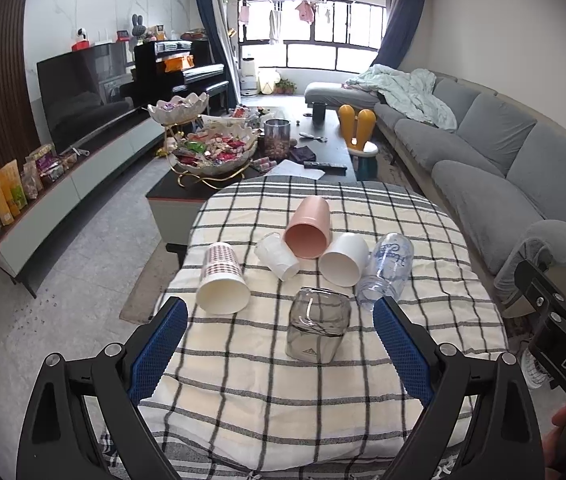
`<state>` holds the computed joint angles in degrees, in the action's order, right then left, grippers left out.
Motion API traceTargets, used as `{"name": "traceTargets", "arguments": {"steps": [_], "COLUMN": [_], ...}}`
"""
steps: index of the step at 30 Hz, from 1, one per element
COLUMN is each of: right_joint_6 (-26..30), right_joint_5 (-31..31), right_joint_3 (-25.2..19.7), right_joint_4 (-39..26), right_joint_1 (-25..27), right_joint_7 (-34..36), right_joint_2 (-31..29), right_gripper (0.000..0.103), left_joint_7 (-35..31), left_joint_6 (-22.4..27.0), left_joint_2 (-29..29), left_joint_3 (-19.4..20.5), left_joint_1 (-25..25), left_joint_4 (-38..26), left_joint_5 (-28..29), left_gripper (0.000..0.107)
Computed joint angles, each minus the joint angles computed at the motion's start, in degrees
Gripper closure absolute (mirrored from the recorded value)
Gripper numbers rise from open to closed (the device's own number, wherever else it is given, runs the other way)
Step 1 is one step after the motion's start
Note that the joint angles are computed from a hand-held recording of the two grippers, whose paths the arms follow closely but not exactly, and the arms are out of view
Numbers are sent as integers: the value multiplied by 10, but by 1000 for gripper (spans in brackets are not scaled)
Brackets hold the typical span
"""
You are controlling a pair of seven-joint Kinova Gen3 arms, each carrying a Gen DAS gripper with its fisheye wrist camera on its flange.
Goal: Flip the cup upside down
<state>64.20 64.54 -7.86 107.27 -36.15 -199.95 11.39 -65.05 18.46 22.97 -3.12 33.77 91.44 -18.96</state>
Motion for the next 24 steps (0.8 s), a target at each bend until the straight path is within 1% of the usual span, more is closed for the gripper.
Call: {"name": "traceTargets", "arguments": {"steps": [3,5,12,24], "right_joint_6": [0,-1,-1,-2], "right_joint_5": [-1,-1,-2,-4], "right_joint_3": [-1,0,0,0], "right_joint_4": [-1,0,-1,-1], "right_joint_1": [0,0,1,2], "right_joint_7": [1,0,2,4], "right_joint_2": [0,-1,0,-1], "right_gripper": [9,9,9,9], "left_joint_7": [4,-5,-4,-11], "left_joint_6": [0,3,11,14], "left_joint_2": [1,2,3,3], "left_joint_3": [-6,4,5,12], "left_joint_1": [6,-3,-5,-10], "left_joint_4": [0,-3,-8,-10], "left_joint_5": [-7,-3,1,9], "left_gripper": [12,12,10,10]}}
